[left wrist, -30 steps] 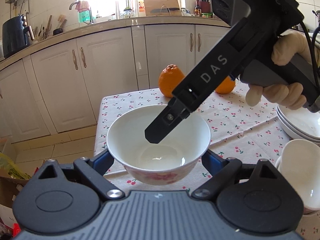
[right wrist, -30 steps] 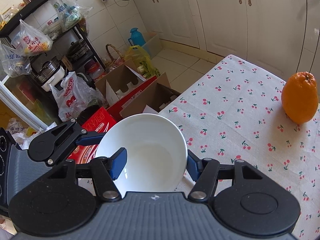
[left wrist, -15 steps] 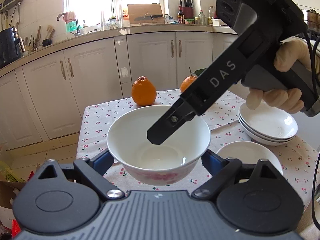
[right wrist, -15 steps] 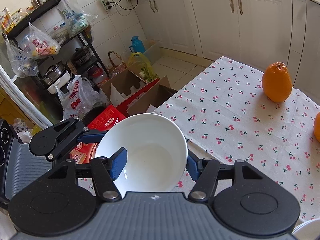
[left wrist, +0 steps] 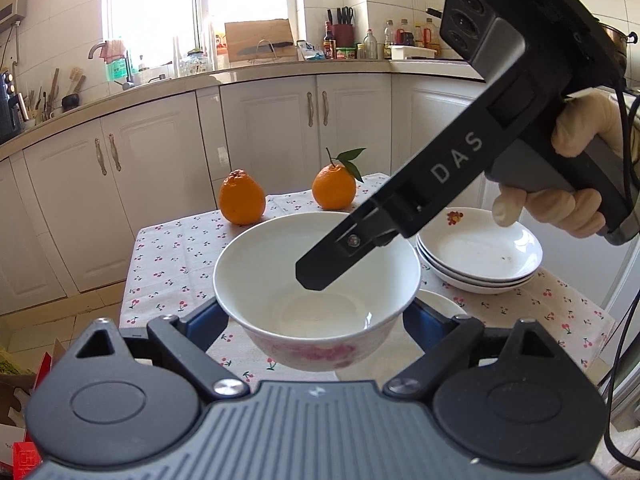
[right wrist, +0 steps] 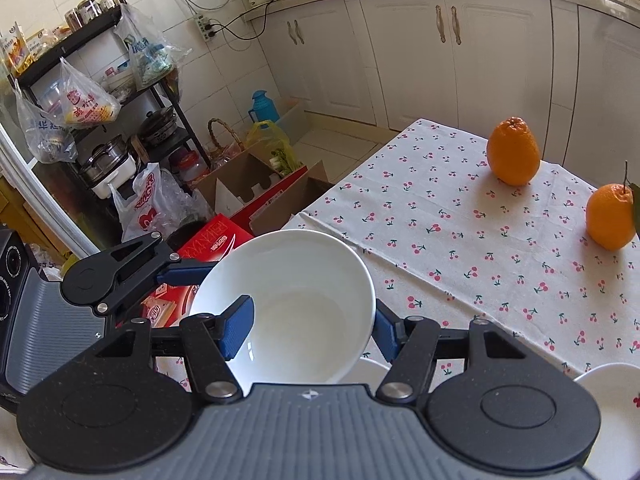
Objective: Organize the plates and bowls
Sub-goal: 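Lift the bowl with the right gripper and carry it toward the bowl stack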
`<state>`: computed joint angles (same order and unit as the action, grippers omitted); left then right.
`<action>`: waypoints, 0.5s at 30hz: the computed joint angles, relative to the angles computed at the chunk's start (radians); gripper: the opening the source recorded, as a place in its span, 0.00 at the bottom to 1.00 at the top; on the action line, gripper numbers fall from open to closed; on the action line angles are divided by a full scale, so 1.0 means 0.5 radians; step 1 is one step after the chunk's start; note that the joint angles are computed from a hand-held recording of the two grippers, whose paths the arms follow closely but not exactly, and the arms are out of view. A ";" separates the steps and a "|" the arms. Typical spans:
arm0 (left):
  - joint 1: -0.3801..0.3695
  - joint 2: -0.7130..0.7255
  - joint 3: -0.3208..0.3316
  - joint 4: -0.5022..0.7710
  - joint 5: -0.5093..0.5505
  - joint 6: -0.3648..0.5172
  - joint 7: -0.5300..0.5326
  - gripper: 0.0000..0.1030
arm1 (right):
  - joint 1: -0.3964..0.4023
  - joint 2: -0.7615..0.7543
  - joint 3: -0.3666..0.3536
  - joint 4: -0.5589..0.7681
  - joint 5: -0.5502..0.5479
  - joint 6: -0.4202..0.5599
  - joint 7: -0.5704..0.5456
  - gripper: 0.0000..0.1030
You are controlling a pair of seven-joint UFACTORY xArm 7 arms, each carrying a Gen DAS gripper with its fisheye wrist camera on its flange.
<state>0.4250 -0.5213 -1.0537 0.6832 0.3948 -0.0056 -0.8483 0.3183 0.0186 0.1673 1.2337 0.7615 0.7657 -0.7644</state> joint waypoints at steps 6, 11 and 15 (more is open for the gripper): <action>0.043 0.040 -0.106 0.042 0.012 -0.008 -0.005 0.91 | -0.010 -0.152 -0.042 -0.195 0.057 -0.044 -0.047 0.66; 0.096 0.104 -0.202 0.070 0.010 -0.028 0.008 0.91 | -0.006 -0.225 -0.088 -0.320 0.084 -0.066 -0.058 0.66; 0.152 0.147 -0.282 0.096 -0.006 -0.021 0.010 0.91 | -0.003 -0.244 -0.106 -0.372 0.090 -0.080 -0.067 0.66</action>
<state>0.5009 -0.4476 -1.1946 0.7312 0.3917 -0.0160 -0.8435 0.3168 -0.1033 0.1143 1.0477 0.8062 0.7255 -0.7978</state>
